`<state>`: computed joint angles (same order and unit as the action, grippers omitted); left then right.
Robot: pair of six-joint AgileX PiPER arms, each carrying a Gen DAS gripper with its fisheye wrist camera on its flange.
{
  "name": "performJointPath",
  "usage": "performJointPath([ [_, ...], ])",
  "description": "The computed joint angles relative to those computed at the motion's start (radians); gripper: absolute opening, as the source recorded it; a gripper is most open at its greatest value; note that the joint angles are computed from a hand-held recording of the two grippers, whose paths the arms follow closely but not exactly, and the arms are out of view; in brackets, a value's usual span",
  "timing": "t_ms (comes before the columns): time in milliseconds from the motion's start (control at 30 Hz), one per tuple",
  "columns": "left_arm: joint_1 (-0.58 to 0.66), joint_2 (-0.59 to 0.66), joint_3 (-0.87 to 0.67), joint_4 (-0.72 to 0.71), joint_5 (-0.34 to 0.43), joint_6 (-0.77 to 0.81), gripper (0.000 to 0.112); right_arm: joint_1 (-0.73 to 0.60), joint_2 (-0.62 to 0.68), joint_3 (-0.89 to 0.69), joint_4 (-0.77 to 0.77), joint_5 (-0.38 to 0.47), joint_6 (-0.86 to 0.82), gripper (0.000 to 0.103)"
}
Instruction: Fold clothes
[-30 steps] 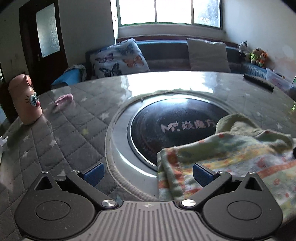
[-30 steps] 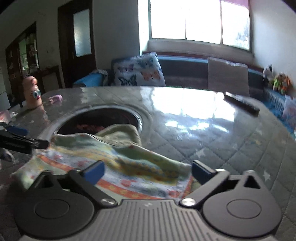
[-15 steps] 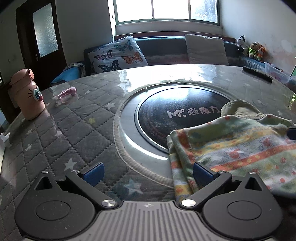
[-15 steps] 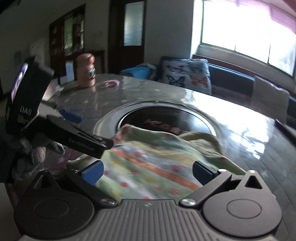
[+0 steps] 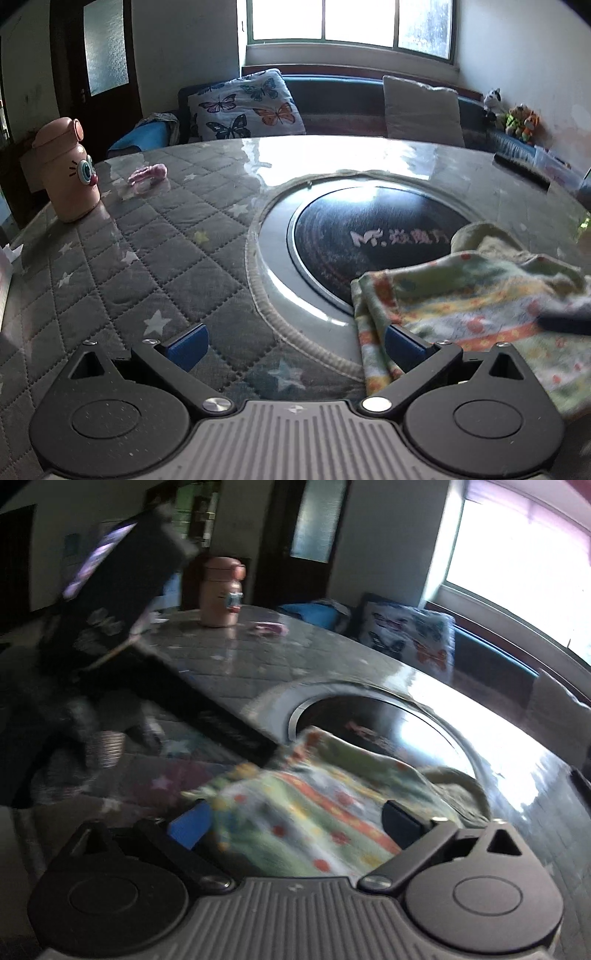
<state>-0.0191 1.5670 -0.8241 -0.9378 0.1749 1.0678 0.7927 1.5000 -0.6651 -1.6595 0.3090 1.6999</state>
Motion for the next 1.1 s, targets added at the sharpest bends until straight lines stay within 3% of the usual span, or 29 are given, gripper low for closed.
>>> performJointPath([
  [100, 0.020, -0.007, -0.016, -0.022, 0.055, 0.010, 0.103, 0.028, 0.035, -0.036, 0.089, -0.026, -0.131, 0.078],
  [200, 0.048, 0.001, -0.043, -0.014, 0.135, -0.016, 0.100, 0.076, 0.076, -0.054, 0.110, 0.002, -0.207, 0.057],
  [267, 0.066, 0.013, -0.064, -0.001, 0.188, -0.046, 0.096, 0.112, 0.089, -0.053, 0.066, 0.041, -0.195, 0.050],
  [300, 0.074, 0.020, -0.076, 0.008, 0.214, -0.064, 0.095, 0.125, 0.093, -0.055, 0.064, 0.054, -0.203, 0.037],
  [400, 0.107, 0.051, -0.121, 0.026, 0.322, -0.125, 0.089, 0.114, 0.077, -0.056, 0.091, 0.029, -0.222, 0.015],
  [600, 0.140, 0.075, -0.159, 0.014, 0.447, -0.199, 0.086, 0.052, -0.040, -0.008, 0.046, -0.042, -0.107, 0.011],
  [700, 0.149, 0.084, -0.174, -0.005, 0.512, -0.235, 0.079, 0.019, -0.114, 0.028, -0.002, -0.071, -0.042, 0.011],
  [800, 0.158, 0.115, -0.192, -0.060, 0.600, -0.253, 0.065, -0.007, -0.191, 0.070, -0.008, -0.092, -0.016, 0.010],
  [933, 0.161, 0.156, -0.194, -0.126, 0.669, -0.273, 0.025, -0.024, -0.266, 0.123, 0.037, -0.124, -0.052, 0.010],
  [1100, 0.142, 0.135, -0.171, -0.128, 0.633, -0.283, 0.016, -0.091, -0.341, 0.191, -0.043, -0.197, 0.042, 0.014],
])
